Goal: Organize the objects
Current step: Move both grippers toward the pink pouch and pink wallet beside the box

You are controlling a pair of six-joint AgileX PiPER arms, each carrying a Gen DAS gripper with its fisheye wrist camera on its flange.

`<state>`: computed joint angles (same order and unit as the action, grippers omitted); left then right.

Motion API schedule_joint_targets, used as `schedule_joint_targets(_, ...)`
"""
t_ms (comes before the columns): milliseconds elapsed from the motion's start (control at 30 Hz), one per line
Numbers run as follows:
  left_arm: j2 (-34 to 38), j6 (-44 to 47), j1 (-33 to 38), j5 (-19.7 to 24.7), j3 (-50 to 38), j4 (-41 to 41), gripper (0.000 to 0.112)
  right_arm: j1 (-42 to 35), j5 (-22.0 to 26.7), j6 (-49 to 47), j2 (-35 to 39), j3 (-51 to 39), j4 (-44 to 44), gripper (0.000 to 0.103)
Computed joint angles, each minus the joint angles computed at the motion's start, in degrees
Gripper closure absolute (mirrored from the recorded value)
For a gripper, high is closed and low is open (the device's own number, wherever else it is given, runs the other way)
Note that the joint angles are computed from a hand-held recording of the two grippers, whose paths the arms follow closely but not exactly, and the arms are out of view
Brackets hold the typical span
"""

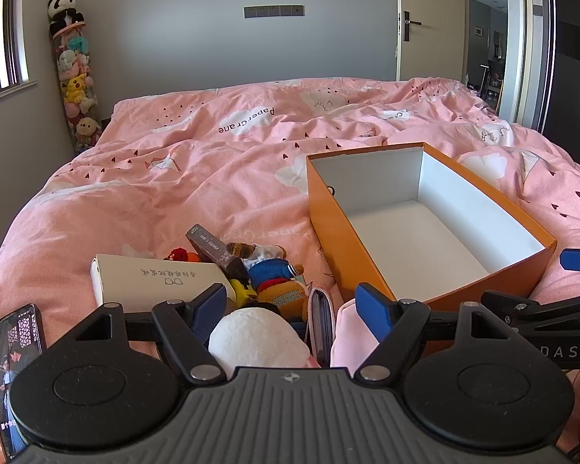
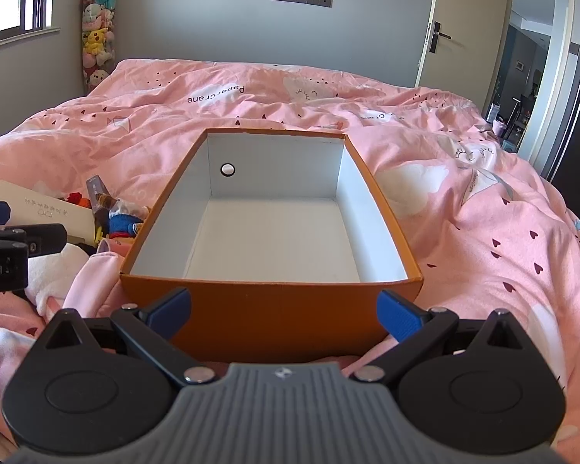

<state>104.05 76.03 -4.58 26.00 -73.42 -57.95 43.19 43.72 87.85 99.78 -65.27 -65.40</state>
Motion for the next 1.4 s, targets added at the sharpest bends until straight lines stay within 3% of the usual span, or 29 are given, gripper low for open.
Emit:
schedule_joint_targets(633, -0.7, 3.9, -0.1, -0.1, 1.8, -2.8, 0.025, -0.7, -1.4, -1.5, 0.0, -0.1, 1.4, 0.001)
schedule_joint_targets(733, -0.1, 6.5, 0.9, 2.1, 1.0, -4.0, 0.026, -1.5, -3.6, -1.3, -0.5, 0.4, 0.3, 0.001)
schedule_joint_targets(967, 4.8, -4.3, 5.4, 13.8, -9.7, 3.9, 0.03, -4.2, -10.0, -8.2, -0.6, -2.1, 3.4, 0.003)
schedule_joint_targets(1167, 8.5, -13.1, 6.4, 20.9, -17.1, 10.9, 0.036, -6.4, -15.4, -27.3, 0.6, -7.2, 20.9, 0.031)
schedule_joint_targets(1233, 9.2, -15.3, 6.2, 22.5, -18.6, 13.9, 0.036, -7.0, -16.8, -33.0, 0.7, -7.9, 27.7, 0.045)
schedule_joint_targets(1400, 9.7, -15.3, 5.9, 26.6, -19.4, 17.5, 0.06, -7.1, -18.6, -43.6, 1.1, -8.1, 39.8, 0.055)
